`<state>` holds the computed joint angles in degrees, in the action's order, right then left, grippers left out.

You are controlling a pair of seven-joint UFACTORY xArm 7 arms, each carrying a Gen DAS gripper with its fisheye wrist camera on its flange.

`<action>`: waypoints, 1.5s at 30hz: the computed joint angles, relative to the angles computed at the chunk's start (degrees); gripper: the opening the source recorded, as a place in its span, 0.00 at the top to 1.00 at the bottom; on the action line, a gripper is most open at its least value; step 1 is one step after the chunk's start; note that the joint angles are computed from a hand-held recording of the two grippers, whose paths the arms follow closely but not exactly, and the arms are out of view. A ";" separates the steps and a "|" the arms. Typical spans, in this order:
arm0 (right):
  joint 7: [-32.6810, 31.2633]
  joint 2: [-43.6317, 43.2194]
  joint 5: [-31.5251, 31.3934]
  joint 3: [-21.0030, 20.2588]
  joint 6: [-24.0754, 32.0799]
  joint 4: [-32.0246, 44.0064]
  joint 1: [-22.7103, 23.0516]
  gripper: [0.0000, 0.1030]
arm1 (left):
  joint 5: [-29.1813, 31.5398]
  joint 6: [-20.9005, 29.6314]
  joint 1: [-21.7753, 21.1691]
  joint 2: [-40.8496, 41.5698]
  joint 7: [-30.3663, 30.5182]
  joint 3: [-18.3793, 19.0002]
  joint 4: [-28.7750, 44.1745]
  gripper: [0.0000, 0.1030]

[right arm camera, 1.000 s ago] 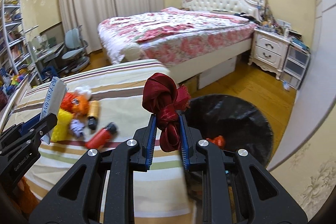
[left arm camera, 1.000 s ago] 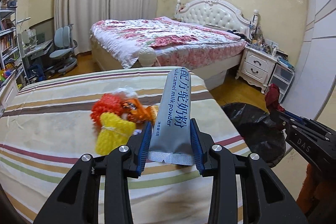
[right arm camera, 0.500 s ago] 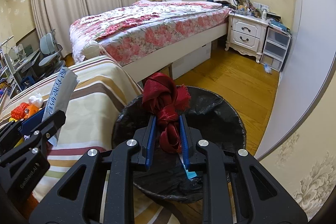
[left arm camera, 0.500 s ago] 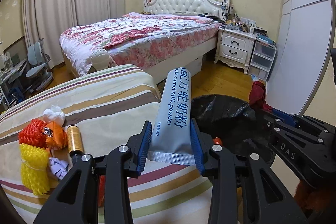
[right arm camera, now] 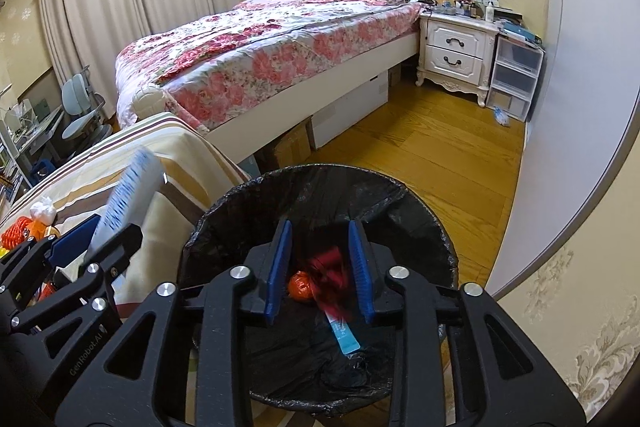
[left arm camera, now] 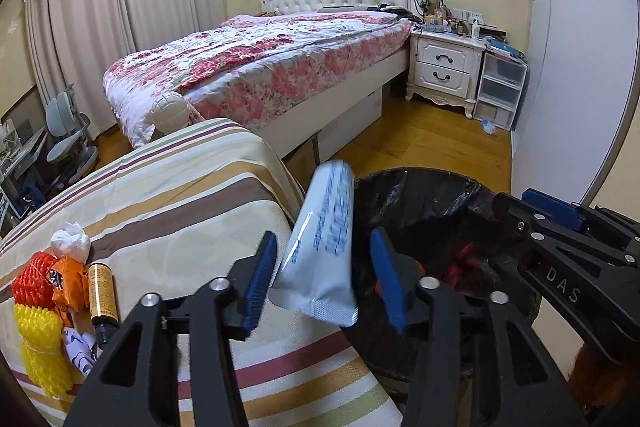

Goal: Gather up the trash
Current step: 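Carry the ribbon and sachet over the black bin and open both tools, then move both open tools back to the remaining items on the bed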

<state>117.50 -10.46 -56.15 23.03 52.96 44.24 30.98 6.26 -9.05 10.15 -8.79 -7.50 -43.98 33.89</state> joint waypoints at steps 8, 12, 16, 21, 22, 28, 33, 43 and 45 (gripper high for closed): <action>-0.28 0.50 1.24 0.76 3.55 1.20 1.09 0.57 | -0.95 -0.09 -1.45 -1.42 -0.15 2.02 -0.73 0.28; -0.28 0.31 1.87 1.18 5.41 1.85 1.92 0.51 | -0.49 0.52 -6.58 -3.34 -1.00 8.25 -1.95 0.27; -0.09 0.84 2.24 1.66 6.66 3.02 2.78 0.50 | 0.09 1.35 -11.95 -6.16 -1.82 15.09 -4.12 0.27; 0.23 3.06 1.83 1.83 6.97 5.48 4.26 0.49 | 0.98 2.01 -14.47 -10.23 -1.85 20.30 -7.41 0.27; 0.33 3.88 1.49 1.86 6.84 6.26 4.69 0.49 | 1.09 2.13 -14.96 -11.01 -1.76 21.34 -8.10 0.27; 0.11 8.96 -0.75 1.01 7.22 11.50 8.21 0.49 | 1.33 2.67 -15.57 -16.46 -0.50 26.81 -12.76 0.27; -0.66 13.69 -2.53 -0.66 6.91 16.38 11.73 0.49 | 1.05 3.65 -15.44 -20.49 1.36 31.25 -16.01 0.27; -4.88 21.27 -3.93 -4.79 5.81 25.19 17.65 0.49 | -0.57 4.23 -14.39 -20.52 5.80 39.96 -17.74 0.27; -5.88 22.38 -3.84 -5.64 5.37 26.54 18.40 0.49 | -1.35 4.38 -17.21 -19.09 7.75 43.78 -16.95 0.27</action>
